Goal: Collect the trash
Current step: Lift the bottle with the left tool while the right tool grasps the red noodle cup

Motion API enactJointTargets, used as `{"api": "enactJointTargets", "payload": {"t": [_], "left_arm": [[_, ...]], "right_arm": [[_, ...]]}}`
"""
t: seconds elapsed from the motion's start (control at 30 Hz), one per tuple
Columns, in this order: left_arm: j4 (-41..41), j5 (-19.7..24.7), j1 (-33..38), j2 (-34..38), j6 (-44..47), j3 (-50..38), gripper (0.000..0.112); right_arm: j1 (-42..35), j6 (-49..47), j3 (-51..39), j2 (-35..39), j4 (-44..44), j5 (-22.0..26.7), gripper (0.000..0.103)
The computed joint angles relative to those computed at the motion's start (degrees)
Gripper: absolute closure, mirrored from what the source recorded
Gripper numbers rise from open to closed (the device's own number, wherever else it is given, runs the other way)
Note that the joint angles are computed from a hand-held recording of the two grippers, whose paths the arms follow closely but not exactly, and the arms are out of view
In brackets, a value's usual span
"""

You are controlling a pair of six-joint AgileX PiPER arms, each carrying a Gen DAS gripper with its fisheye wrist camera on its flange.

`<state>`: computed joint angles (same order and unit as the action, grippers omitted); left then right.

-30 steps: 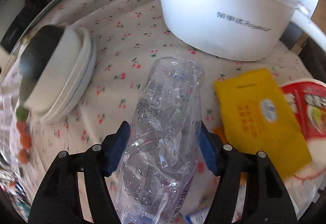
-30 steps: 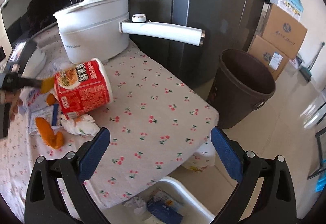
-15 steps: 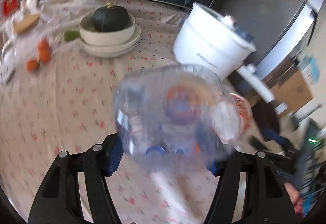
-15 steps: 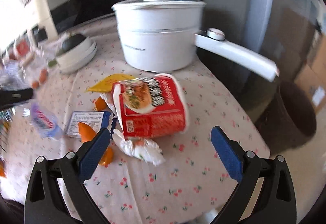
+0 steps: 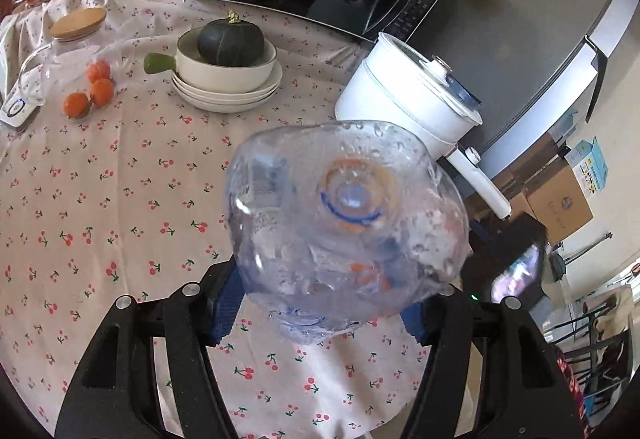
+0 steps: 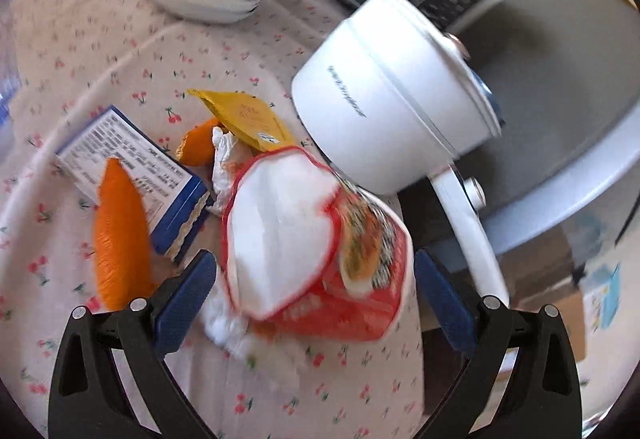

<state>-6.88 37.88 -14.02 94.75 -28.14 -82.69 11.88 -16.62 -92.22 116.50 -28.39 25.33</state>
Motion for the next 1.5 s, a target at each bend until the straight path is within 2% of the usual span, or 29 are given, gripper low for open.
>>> {"api": "enactJointTargets", "payload": {"t": [0.07, 0.27, 0.43, 0.6, 0.7, 0.87, 1.03, 1.5], "left_arm": [[-0.15, 0.02, 0.33, 0.07, 0.17, 0.02, 0.050], [-0.67, 0.19, 1.29, 0.55, 1.20, -0.07, 0.050], [-1.19, 0.07, 1.67, 0.69, 1.07, 0.05, 0.050], [-1.62, -0.53, 1.08, 0.75, 0.98, 0.07, 0.050], [-1.50, -1.28, 0.84, 0.52, 0.53, 0.50, 0.050], [-1.56, -2.03, 0.80, 0.11, 0.23, 0.99, 0.051], [-1.95, -2.52, 0.79, -0.35, 0.21, 1.16, 0.051], [-1.76, -4.99, -0.34, -2.85, -0.46, 2.83, 0.051]], "right_arm": [[-0.74, -4.68, -6.41, 3.57, 6.76, 4.93, 0.008], [-11.02, -16.31, -29.29, 13.30, 41.13, 24.86, 0.015], [-19.25, -10.60, -39.99, 18.87, 57.20, 36.49, 0.016], [-24.27, -5.39, -42.65, 21.01, 67.49, 43.04, 0.021], [-24.67, -6.13, -37.36, 18.02, 68.81, 41.41, 0.022], [-24.20, -8.69, -28.38, 12.08, 69.42, 36.01, 0.022], [-24.62, -9.41, -27.53, 9.95, 71.46, 36.56, 0.022], [-26.28, -13.97, -15.95, -1.79, 76.63, 35.83, 0.022]]}}
